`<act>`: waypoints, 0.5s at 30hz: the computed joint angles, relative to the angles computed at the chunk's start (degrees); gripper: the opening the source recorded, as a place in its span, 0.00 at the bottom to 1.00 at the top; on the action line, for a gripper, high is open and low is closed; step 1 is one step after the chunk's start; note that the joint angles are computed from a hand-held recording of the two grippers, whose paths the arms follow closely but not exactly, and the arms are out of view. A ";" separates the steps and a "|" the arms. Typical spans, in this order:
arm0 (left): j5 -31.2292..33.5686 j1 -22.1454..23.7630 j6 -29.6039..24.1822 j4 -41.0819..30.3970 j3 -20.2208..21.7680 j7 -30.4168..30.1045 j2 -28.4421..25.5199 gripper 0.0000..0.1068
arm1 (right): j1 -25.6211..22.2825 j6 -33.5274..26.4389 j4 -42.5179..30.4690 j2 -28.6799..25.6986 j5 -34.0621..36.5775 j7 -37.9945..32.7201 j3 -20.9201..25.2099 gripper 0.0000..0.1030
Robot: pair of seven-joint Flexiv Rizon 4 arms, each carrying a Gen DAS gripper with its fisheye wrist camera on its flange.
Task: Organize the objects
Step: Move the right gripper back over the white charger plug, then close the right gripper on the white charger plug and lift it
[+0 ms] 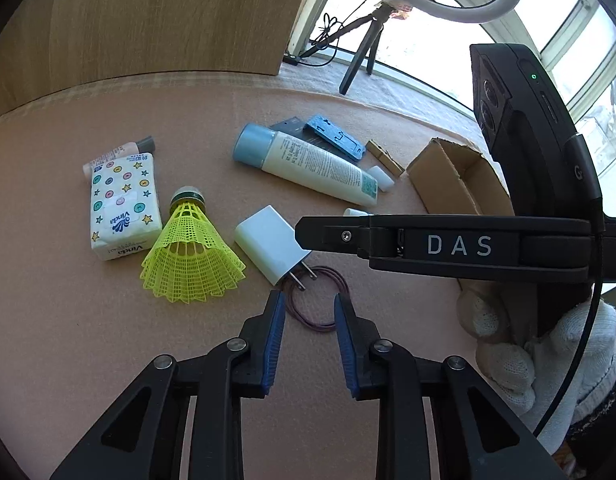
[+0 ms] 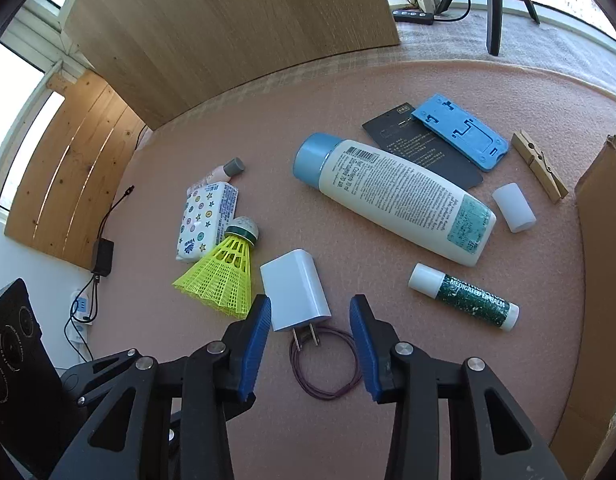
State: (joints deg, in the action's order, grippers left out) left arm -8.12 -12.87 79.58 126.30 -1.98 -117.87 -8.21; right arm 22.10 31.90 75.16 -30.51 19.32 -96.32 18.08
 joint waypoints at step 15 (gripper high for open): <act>-1.12 1.88 0.34 -1.88 -0.22 1.53 -4.51 0.26 | -0.42 -8.89 -7.48 -5.32 3.07 1.08 0.59 0.29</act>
State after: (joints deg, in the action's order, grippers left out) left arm -9.24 -10.99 79.92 124.42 -2.20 -116.35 -12.72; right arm 21.68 23.01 67.68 -35.84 22.39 -95.24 18.67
